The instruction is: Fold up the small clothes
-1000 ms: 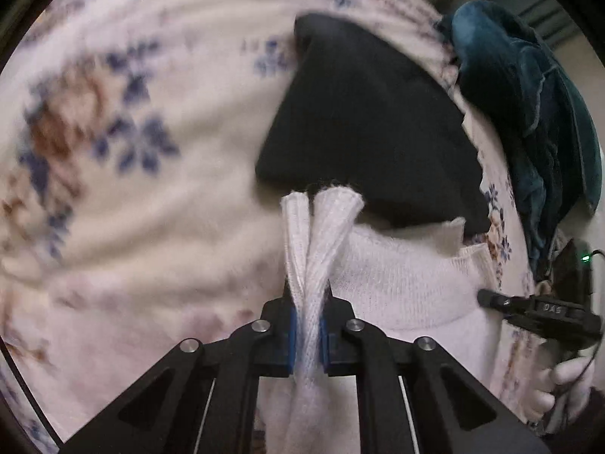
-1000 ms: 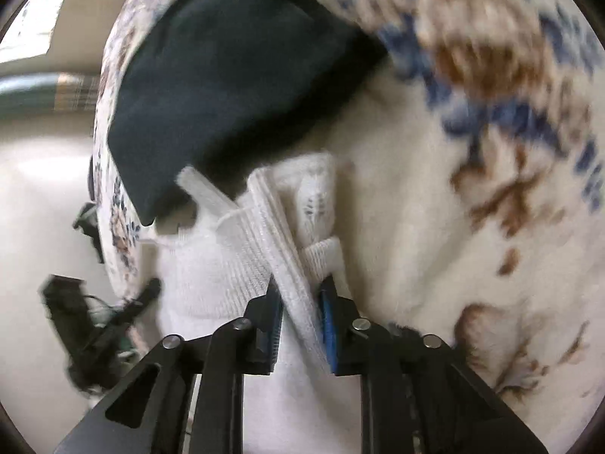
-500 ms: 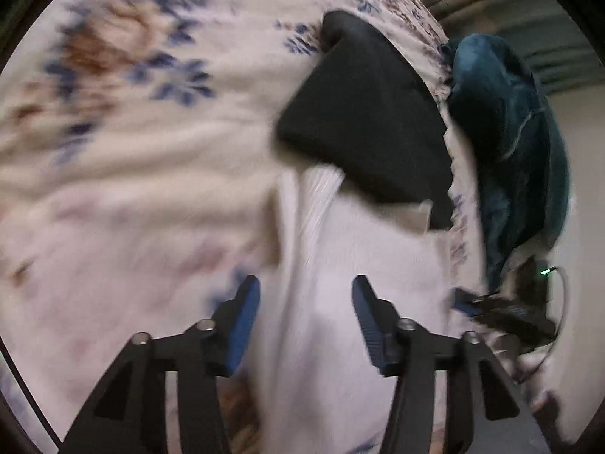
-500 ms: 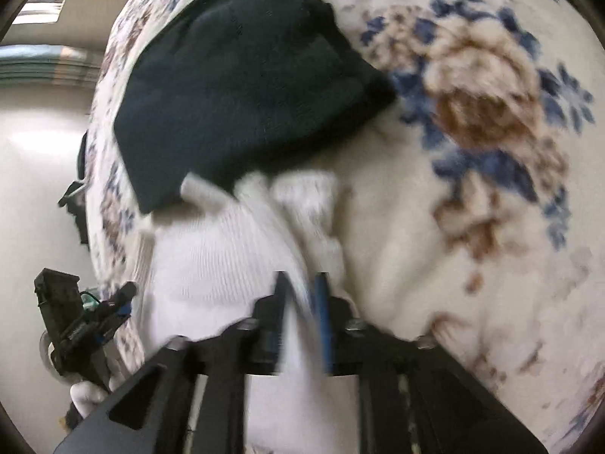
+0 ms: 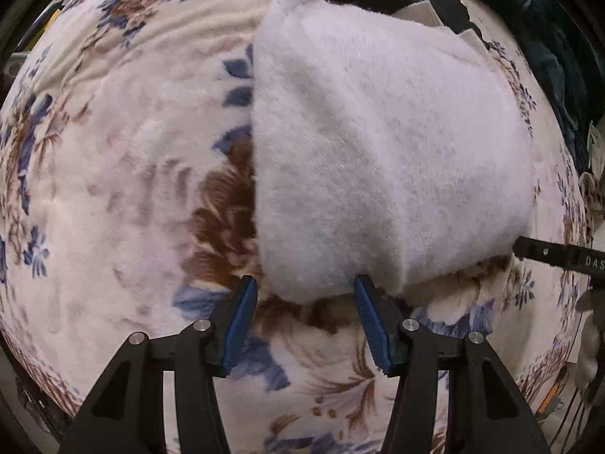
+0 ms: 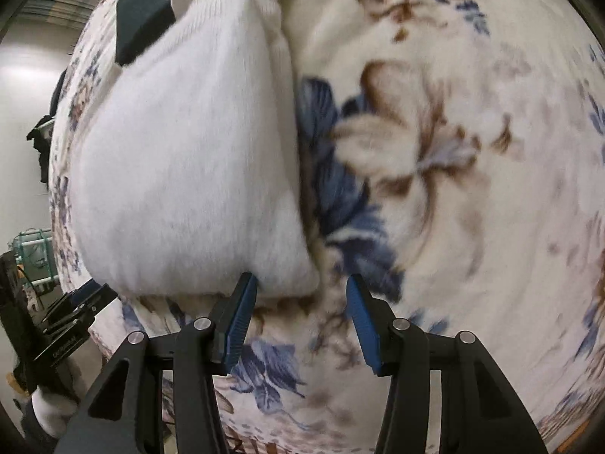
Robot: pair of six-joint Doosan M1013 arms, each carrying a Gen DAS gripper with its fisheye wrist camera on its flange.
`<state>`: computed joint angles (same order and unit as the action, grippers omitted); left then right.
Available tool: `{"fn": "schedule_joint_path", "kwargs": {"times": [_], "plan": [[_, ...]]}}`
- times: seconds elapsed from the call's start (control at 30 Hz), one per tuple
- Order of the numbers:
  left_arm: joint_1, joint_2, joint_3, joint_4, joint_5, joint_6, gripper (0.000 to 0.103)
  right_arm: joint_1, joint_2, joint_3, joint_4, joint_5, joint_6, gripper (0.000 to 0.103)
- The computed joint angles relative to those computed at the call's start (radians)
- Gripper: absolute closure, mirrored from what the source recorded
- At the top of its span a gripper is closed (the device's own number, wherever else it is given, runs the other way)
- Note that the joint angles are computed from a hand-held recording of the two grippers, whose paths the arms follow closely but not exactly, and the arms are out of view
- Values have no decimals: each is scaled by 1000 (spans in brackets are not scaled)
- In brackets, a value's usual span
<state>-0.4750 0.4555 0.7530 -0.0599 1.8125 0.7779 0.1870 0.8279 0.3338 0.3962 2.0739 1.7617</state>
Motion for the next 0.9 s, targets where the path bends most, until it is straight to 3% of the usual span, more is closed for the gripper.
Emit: {"fn": "schedule_joint_path", "kwargs": {"times": [0.03, 0.1, 0.2, 0.43, 0.53, 0.57, 0.6, 0.63, 0.73, 0.87, 0.9], "plan": [[0, -2, 7, 2, -6, 0, 52, 5, -37, 76, -9, -33, -12, 51], [-5, -3, 10, 13, -15, 1, 52, 8, -57, 119, -15, -58, -18, 51], [-9, -8, 19, 28, -28, 13, 52, 37, -37, 90, -30, -56, -8, 51], [-15, -7, 18, 38, -43, 24, 52, 50, -45, 107, -67, -71, -51, 51], [-23, 3, 15, 86, -68, 70, 53, 70, -26, 75, -104, -62, -83, 51], [-31, 5, 14, 117, -83, 115, 58, 75, -19, 62, -113, -56, -88, 52], [-37, 4, 17, 131, -101, 158, 75, 80, -16, 57, -124, -59, -98, 54], [-45, 10, 10, 155, -99, 210, 78, 88, -16, 52, -130, -71, -110, 69], [-69, 16, 3, 249, -87, 353, 82, 116, 9, -4, -183, -50, -130, 81], [-58, -8, 49, 242, -120, 381, 82, 136, 32, -53, -228, -37, -111, 86], [-58, -10, 55, 240, -121, 399, 82, 137, 16, -13, -238, -56, -104, 86]]}}
